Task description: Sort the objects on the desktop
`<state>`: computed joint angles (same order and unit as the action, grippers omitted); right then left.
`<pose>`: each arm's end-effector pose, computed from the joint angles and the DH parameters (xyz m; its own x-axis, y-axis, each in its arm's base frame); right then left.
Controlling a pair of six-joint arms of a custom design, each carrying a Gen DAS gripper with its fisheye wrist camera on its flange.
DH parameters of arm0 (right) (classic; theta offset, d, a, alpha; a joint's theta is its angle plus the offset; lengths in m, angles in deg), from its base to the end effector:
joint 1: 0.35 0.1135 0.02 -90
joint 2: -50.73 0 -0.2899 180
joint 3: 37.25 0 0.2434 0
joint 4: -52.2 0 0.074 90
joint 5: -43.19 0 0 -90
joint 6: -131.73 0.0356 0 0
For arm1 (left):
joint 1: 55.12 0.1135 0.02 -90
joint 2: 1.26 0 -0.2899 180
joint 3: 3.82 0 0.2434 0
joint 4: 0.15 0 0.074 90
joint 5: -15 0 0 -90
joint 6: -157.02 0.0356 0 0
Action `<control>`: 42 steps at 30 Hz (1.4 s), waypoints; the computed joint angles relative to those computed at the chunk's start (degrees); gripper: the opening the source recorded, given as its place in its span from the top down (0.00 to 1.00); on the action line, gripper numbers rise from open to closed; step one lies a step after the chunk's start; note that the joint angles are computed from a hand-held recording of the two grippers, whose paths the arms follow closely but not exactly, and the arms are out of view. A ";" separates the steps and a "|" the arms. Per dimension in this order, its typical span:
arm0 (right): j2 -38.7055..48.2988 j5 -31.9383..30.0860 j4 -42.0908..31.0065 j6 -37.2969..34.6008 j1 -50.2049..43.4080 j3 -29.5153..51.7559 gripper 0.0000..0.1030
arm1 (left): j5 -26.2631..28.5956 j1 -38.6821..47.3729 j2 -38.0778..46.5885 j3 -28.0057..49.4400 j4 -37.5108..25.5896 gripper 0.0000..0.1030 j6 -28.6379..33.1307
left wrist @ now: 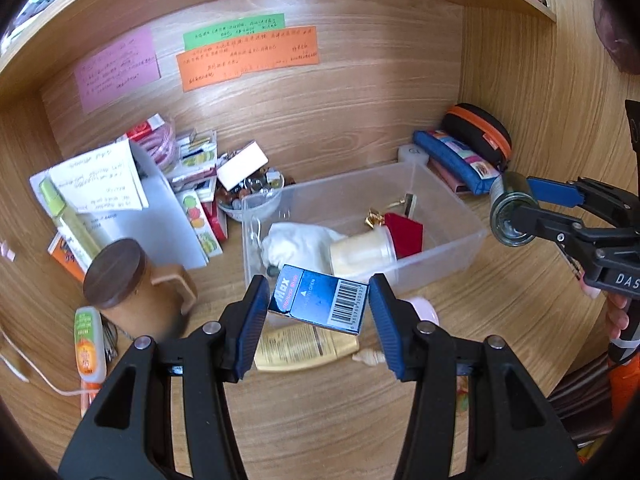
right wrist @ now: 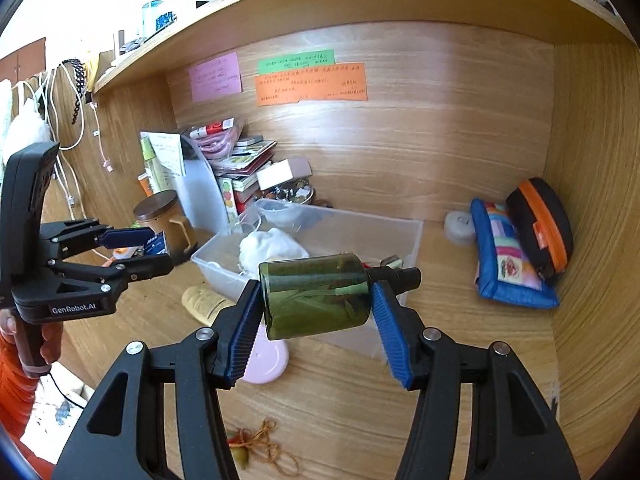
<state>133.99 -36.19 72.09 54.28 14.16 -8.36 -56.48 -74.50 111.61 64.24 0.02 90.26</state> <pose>0.2123 0.0482 0.1419 -0.5565 0.0766 -0.8273 0.0223 0.9968 0.0773 0.3566 -0.1374 0.1334 -0.4008 0.5376 -0.7419 0.7466 0.6610 0.0757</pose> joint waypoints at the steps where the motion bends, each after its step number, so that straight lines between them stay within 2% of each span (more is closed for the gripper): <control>1: 0.30 0.67 -0.26 -0.50 -0.05 0.62 0.50 | 0.79 0.06 0.11 0.77 -0.57 0.51 -0.09; 4: 1.12 -0.03 -0.50 -1.72 -1.13 2.15 0.53 | 1.16 -0.41 0.74 2.87 -1.65 0.51 -0.20; 5: 1.49 -0.19 -0.85 -1.94 -1.41 2.82 0.59 | 1.03 -0.69 1.25 3.75 -1.92 0.51 -0.14; 8: 3.85 -2.86 -1.46 -3.10 -3.25 5.27 0.60 | 0.63 -1.56 4.07 7.48 -3.48 0.51 -0.42; 11: 11.77 -1.94 -0.39 -4.52 -4.32 9.60 0.66 | 0.52 -2.03 6.91 10.91 -5.28 0.51 -1.11; 14: 18.52 -6.78 -4.52 -4.44 -8.11 14.88 0.70 | 1.63 -1.58 8.42 11.87 -5.92 0.51 -1.11; 16: 19.03 -14.31 -4.70 -4.75 -11.40 13.55 0.70 | 1.90 -1.27 8.89 11.34 -5.28 0.51 -0.21; 17: 18.34 -15.57 -4.28 -4.91 -12.19 12.00 0.67 | 1.92 -1.22 9.12 11.17 -4.95 0.51 0.14; 19: 16.37 -12.78 -2.58 -5.17 -11.61 8.07 0.50 | 2.80 -1.02 9.76 11.52 -5.34 0.51 0.46; 20: 15.95 -11.36 -0.28 -4.90 -11.05 5.84 0.35 | 3.24 -0.97 10.14 11.79 -5.75 0.51 0.32; 21: 16.05 -10.91 2.76 -4.72 -10.37 3.35 0.27 | 3.41 -1.01 10.52 11.97 -6.09 0.51 0.39; 26: 18.91 -9.76 1.98 -2.83 -5.04 1.17 0.27 | 3.74 -1.27 10.80 9.48 -4.52 0.51 0.96; 30: 23.81 -4.52 5.36 -1.27 0.57 0.03 0.29 | 4.41 -1.28 11.01 8.40 -4.70 0.51 1.01; 33: 27.87 -2.66 6.05 -0.85 1.13 1.39 0.29 | 4.79 -1.21 10.63 7.05 -3.87 0.50 0.66; 39: 31.15 -9.85 7.36 0.00 -3.92 3.95 0.29 | 5.51 -1.49 10.05 4.44 -2.27 0.50 0.52; 42: 32.10 -10.55 7.16 0.11 -3.95 5.44 0.29 | 5.37 -1.83 10.08 3.50 -1.52 0.50 0.78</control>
